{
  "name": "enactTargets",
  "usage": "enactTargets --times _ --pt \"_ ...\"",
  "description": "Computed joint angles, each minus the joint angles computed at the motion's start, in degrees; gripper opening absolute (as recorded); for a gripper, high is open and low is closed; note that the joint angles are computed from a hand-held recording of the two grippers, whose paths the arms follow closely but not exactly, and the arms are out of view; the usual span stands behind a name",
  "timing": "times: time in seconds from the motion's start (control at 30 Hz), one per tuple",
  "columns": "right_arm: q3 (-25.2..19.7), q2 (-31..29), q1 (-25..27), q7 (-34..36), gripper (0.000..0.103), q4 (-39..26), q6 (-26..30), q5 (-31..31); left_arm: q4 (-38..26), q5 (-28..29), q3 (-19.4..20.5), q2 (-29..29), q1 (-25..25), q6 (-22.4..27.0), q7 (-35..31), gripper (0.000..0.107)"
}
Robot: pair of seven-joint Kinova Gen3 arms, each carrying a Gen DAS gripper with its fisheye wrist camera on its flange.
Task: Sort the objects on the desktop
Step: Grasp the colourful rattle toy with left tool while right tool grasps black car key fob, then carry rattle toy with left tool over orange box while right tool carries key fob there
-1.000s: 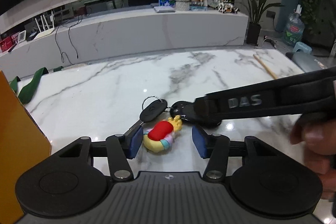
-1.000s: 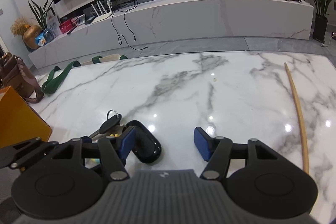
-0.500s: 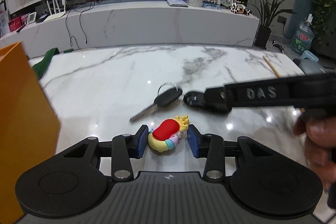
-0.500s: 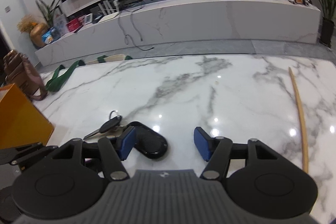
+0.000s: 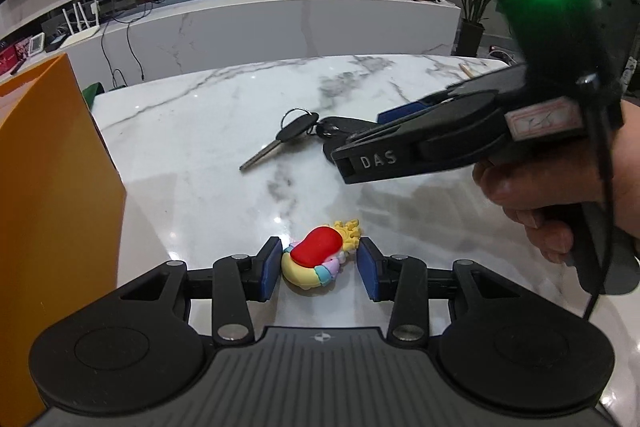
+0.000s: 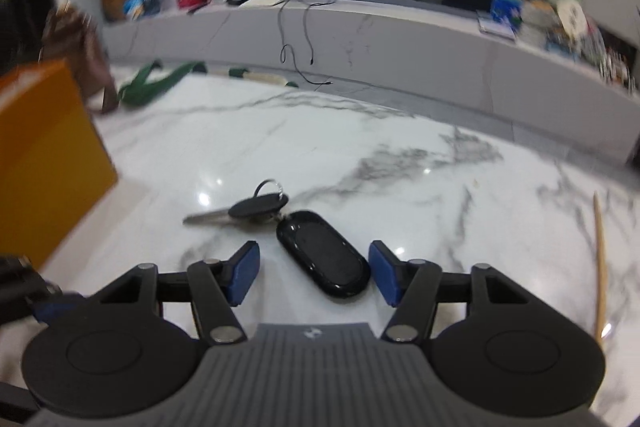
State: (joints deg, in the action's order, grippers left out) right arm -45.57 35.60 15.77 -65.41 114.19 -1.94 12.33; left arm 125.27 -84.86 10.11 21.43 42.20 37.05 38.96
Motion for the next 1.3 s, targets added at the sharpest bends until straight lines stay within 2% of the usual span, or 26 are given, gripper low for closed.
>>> enactTargets --times 0.07,0.1,0.33,0.5,0.9,1.1,1.13,1.3 --pt "-0.02 -0.14 -0.02 -0.3 0.04 -0.31 0.71 -0.02 0.38 -0.45 0.0 -0.26 -0.2 -0.52 0.22 0.047" --pt "-0.45 -0.18 0.34 0.47 0.038 -0.73 1.82 -0.23 0.59 -0.73 0.01 -0.38 -0.32 -0.71 0.45 0.047" --pt "-2.62 -0.95 2.69 4.44 0.036 -2.53 8.43 -5.21 1.79 -2.08 0.58 -1.17 -1.0 -1.56 1.61 0.047" --pt "-5.69 -3.12 6.95 8.52 0.036 -0.61 8.28 -8.87 2.9 -3.29 1.48 -2.21 -1.76 -2.92 3.61 0.046" --pt "-16.14 -8.8 19.22 17.6 0.032 3.12 8.43 -18.35 3.29 -2.79 4.06 -6.55 0.52 1.23 2.2 0.046" --pt "-18.15 -11.2 21.75 20.91 0.023 3.84 9.68 -22.06 3.74 -3.12 4.92 -8.56 -0.17 1.87 2.65 0.046" --pt "-18.1 -11.5 21.78 21.61 0.013 3.69 10.36 -22.69 3.87 -3.2 5.01 -8.84 -0.42 1.64 2.61 0.046" --pt "-18.14 -12.79 22.19 25.05 0.013 3.78 11.69 -26.25 4.7 -3.76 5.38 -9.67 -1.24 1.28 3.28 0.046"
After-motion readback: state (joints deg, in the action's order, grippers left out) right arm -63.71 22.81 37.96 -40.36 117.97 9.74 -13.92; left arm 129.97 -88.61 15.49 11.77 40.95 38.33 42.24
